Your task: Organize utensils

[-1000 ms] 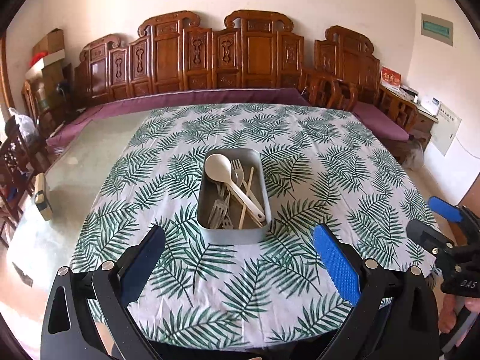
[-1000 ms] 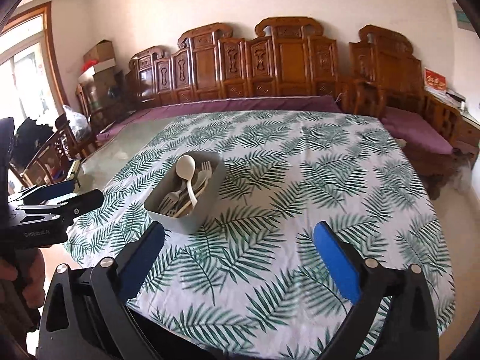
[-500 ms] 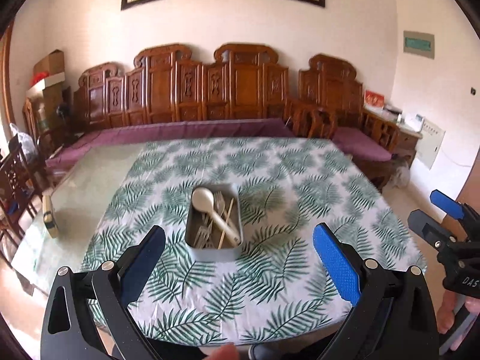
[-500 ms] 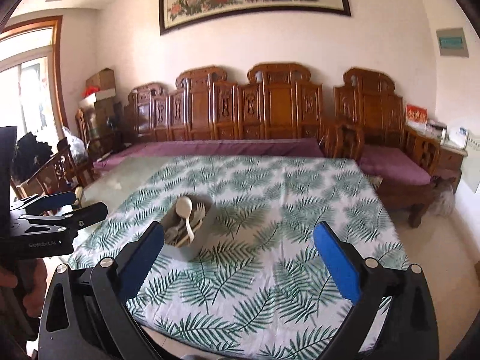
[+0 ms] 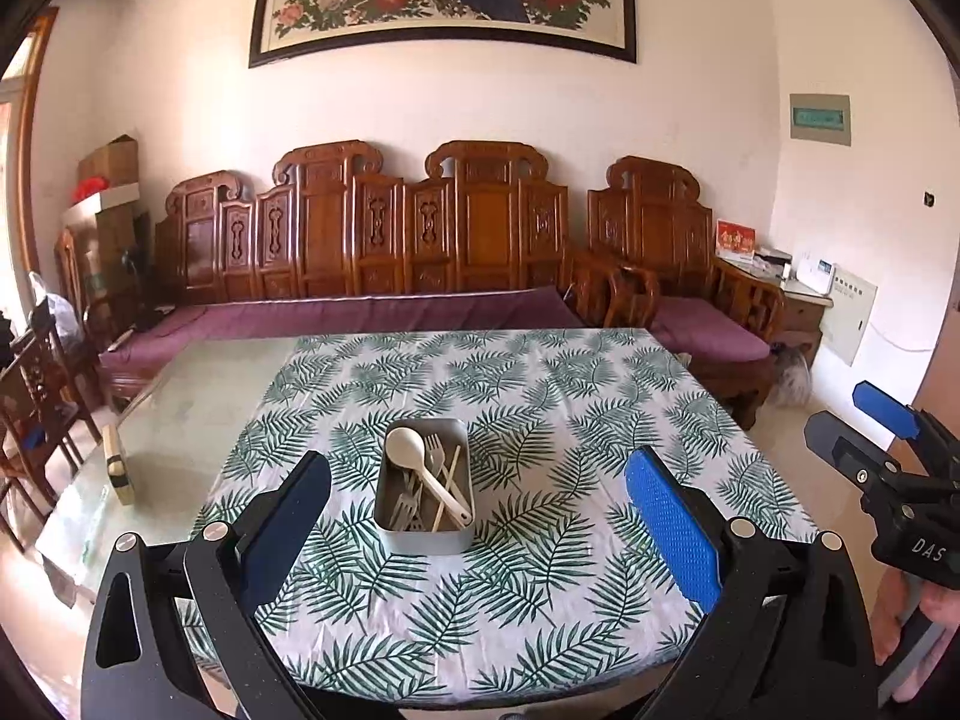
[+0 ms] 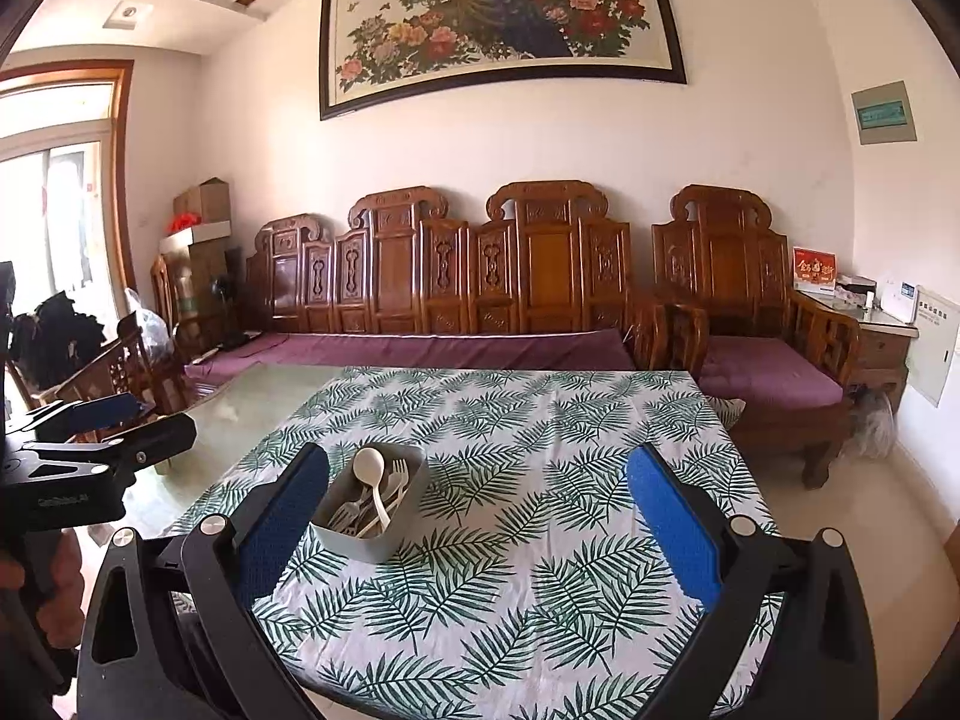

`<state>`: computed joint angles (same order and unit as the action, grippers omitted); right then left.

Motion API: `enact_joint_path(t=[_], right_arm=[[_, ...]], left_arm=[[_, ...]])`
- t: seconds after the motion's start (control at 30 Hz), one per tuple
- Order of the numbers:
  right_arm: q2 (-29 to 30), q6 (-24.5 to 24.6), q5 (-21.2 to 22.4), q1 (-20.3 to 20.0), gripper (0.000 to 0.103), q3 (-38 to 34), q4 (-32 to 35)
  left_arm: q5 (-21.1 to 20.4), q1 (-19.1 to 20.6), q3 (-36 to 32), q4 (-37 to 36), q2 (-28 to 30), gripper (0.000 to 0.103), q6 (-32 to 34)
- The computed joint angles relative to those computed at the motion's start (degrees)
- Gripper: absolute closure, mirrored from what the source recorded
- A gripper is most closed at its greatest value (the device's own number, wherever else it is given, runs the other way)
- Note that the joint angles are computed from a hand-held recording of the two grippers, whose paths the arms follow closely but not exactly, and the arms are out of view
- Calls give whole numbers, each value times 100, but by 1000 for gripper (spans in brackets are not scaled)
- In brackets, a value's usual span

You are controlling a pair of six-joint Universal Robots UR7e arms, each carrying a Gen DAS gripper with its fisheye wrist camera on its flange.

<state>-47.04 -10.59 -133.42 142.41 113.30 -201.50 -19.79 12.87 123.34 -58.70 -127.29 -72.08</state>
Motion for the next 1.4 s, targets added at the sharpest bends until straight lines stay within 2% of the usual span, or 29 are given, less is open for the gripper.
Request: enact_joint_path(t=[0.27,1.4], right_arm=[[-24,43,-43,8,3,38,-13],[-7,103,-7,-48,3,40,8]], left_arm=[[-21,-122,-64,383,39,8,-343],[36,-180,-12,596,-67,8,-538]])
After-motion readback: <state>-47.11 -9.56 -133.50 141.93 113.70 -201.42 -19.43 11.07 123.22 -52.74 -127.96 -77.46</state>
